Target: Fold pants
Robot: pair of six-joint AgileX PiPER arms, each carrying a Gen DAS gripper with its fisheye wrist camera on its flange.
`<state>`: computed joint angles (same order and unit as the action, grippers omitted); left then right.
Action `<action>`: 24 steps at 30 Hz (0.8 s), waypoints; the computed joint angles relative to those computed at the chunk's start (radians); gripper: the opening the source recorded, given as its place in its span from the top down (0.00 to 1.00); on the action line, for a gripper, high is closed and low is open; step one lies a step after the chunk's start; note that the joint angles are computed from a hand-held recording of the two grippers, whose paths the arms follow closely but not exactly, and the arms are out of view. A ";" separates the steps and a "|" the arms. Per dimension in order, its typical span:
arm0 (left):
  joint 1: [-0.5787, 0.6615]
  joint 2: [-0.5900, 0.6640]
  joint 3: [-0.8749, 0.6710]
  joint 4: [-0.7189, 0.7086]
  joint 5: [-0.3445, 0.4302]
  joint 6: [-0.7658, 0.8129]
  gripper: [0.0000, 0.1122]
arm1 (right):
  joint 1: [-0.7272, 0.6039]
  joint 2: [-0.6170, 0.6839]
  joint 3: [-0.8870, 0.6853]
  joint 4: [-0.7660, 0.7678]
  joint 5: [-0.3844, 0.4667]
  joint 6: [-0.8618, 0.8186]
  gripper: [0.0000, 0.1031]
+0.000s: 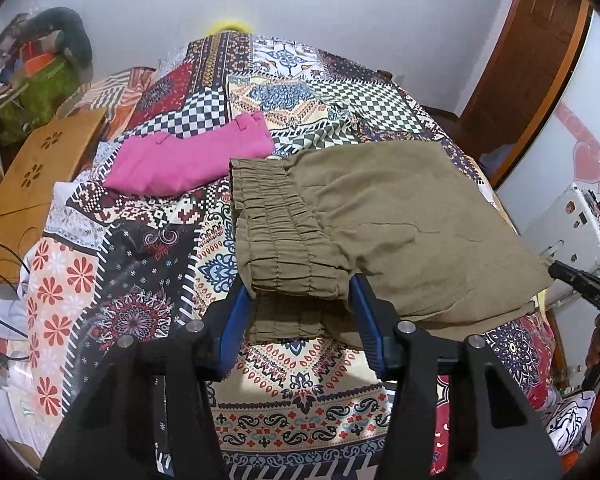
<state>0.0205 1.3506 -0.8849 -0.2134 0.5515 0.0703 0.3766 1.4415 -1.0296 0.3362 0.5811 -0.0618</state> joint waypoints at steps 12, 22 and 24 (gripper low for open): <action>0.025 0.022 0.058 -0.084 0.005 0.084 0.56 | 0.007 0.029 0.025 -0.045 0.005 0.032 0.91; 0.044 0.062 0.101 -0.155 -0.031 0.159 0.53 | 0.023 0.115 0.041 -0.021 -0.016 -0.001 0.91; 0.053 0.062 0.095 -0.161 -0.022 0.165 0.50 | 0.026 0.115 0.037 -0.036 -0.007 0.003 0.90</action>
<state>0.0737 1.4125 -0.7900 -0.3747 0.5296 0.2354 0.4031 1.5564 -0.9928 0.2999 0.5742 -0.0584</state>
